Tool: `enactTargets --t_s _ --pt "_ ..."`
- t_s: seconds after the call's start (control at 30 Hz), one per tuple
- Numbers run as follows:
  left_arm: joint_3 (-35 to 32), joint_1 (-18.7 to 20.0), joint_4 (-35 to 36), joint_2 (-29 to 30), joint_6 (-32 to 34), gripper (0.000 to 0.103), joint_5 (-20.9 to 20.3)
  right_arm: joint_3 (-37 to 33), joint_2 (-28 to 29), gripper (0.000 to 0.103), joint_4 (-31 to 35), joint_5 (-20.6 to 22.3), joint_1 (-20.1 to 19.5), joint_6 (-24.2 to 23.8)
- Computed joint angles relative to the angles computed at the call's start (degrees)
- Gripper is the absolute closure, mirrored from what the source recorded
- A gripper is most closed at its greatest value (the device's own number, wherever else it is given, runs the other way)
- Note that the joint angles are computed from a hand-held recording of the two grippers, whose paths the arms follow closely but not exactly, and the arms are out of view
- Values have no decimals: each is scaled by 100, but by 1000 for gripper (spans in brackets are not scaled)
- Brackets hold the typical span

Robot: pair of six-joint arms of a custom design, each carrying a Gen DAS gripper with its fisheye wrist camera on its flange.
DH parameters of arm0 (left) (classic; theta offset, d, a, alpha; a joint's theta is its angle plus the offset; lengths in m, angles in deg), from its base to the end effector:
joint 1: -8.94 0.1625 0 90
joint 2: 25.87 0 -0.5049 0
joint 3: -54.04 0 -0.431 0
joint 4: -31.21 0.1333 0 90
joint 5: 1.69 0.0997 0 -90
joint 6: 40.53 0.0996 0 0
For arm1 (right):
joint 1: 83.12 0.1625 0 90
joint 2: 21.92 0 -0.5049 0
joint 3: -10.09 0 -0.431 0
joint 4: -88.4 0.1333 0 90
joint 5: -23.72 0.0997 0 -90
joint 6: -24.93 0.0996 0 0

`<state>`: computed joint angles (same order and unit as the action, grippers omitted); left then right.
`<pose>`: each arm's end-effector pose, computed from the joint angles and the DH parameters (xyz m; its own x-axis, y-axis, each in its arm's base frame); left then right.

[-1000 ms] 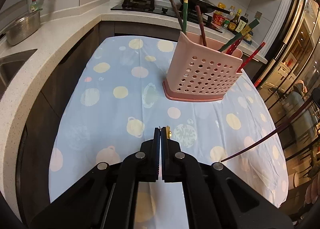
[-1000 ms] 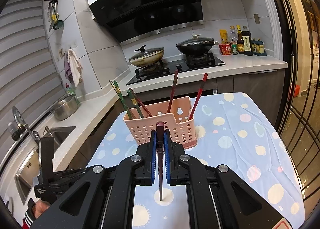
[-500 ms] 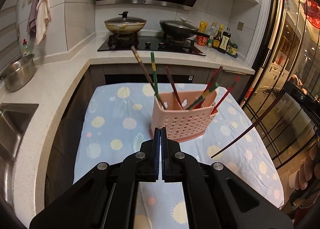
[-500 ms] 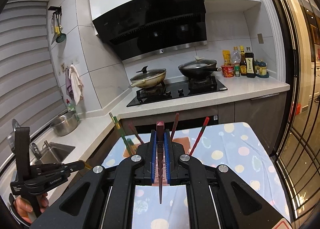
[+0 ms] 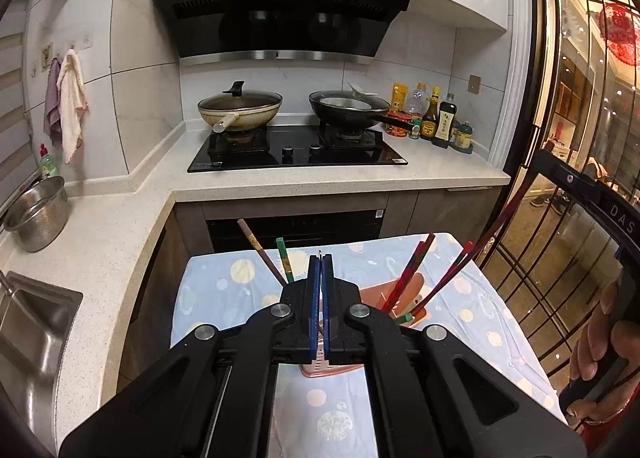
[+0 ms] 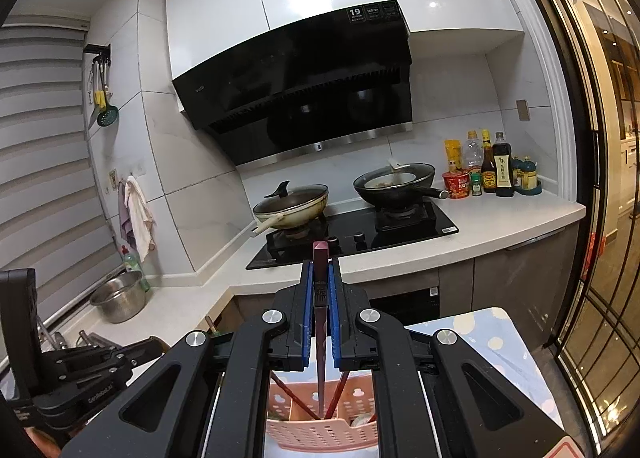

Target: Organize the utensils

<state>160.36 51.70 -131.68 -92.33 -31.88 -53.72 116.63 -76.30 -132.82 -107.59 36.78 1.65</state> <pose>-0.3516 -0.5902 0.3377 -0.6800 0.4327 -0.5919 0.7261 0.5099 -0.4613 0.3830 -0.5305 0.3162 -0.8575 0.1071 0.5031 -0.4720 0.2252 -0.8524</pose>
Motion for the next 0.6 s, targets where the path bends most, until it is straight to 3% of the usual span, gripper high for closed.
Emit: enactTargets --t_s 0.4,0.43,0.5,0.53,0.57,0.6 --pt "-183 268 321 379 -269 102 -7 -208 236 95 903 -38 -342 363" --pt "-172 271 304 385 -283 100 -1 -199 251 90 911 -79 -349 376" --pt "-136 255 232 389 -298 91 89 -161 266 74 817 -145 -351 351" --pt "-122 252 191 389 -301 74 117 -133 281 62 704 -159 -345 334" --pt "-87 234 102 391 -307 56 185 -96 286 59 614 -148 -345 326" --pt "-43 213 -21 385 -266 52 240 -58 262 59 607 -143 -335 337"
